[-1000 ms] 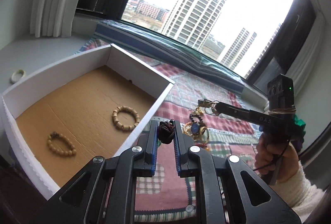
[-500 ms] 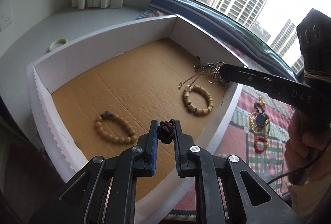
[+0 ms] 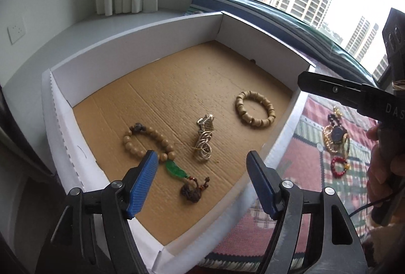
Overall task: Organize jewelry
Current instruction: 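Carry the pendant and keychain into the white box and open both tools, then move both empty tools back over the jewelry pile and hold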
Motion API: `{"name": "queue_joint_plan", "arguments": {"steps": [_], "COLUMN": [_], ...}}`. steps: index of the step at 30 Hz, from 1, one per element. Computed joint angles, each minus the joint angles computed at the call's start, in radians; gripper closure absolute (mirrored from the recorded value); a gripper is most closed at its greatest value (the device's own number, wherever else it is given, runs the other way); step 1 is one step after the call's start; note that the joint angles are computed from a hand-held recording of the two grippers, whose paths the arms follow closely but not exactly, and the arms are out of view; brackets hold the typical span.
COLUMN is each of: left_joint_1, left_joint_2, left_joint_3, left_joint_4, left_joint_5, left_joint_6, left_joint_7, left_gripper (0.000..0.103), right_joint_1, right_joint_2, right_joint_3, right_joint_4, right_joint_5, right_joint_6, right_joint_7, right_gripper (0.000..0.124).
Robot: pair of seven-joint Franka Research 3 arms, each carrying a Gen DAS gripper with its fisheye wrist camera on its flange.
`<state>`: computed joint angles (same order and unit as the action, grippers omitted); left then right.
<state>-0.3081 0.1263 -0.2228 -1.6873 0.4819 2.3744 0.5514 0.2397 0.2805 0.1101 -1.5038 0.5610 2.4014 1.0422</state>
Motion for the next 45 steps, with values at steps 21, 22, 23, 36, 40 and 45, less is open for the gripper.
{"name": "queue_joint_plan", "arguments": {"steps": [21, 22, 23, 36, 40, 45], "left_joint_1": [-0.218, -0.232, -0.245, -0.289, -0.272, -0.268], "left_joint_2": [0.402, 0.42, 0.44, 0.445, 0.447, 0.437], "left_joint_3": [-0.03, -0.019, -0.011, 0.021, 0.005, 0.006], "left_joint_4": [0.406, 0.421, 0.445, 0.425, 0.413, 0.387], "left_joint_5": [-0.124, -0.117, -0.114, -0.078, -0.103, -0.102], "left_joint_6": [0.109, 0.108, 0.088, 0.06, 0.057, 0.064], "left_joint_7": [0.323, 0.318, 0.315, 0.264, 0.263, 0.248], "left_gripper": [0.02, 0.02, 0.02, 0.02, 0.02, 0.02], "right_joint_1": [-0.229, -0.245, -0.263, -0.332, -0.357, -0.367], "right_joint_2": [-0.537, -0.541, -0.543, -0.574, -0.57, -0.567], "right_joint_3": [-0.092, -0.095, -0.095, -0.067, -0.035, -0.024], "right_joint_4": [-0.939, -0.957, -0.97, -1.059, -1.063, -1.063], "right_joint_5": [-0.32, -0.331, -0.347, -0.488, -0.532, -0.569], "right_joint_6": [0.574, 0.574, 0.57, 0.629, 0.638, 0.625], "right_joint_7": [0.192, 0.22, 0.248, 0.399, 0.422, 0.455], "right_gripper": [0.049, 0.049, 0.049, 0.049, 0.049, 0.049]}}
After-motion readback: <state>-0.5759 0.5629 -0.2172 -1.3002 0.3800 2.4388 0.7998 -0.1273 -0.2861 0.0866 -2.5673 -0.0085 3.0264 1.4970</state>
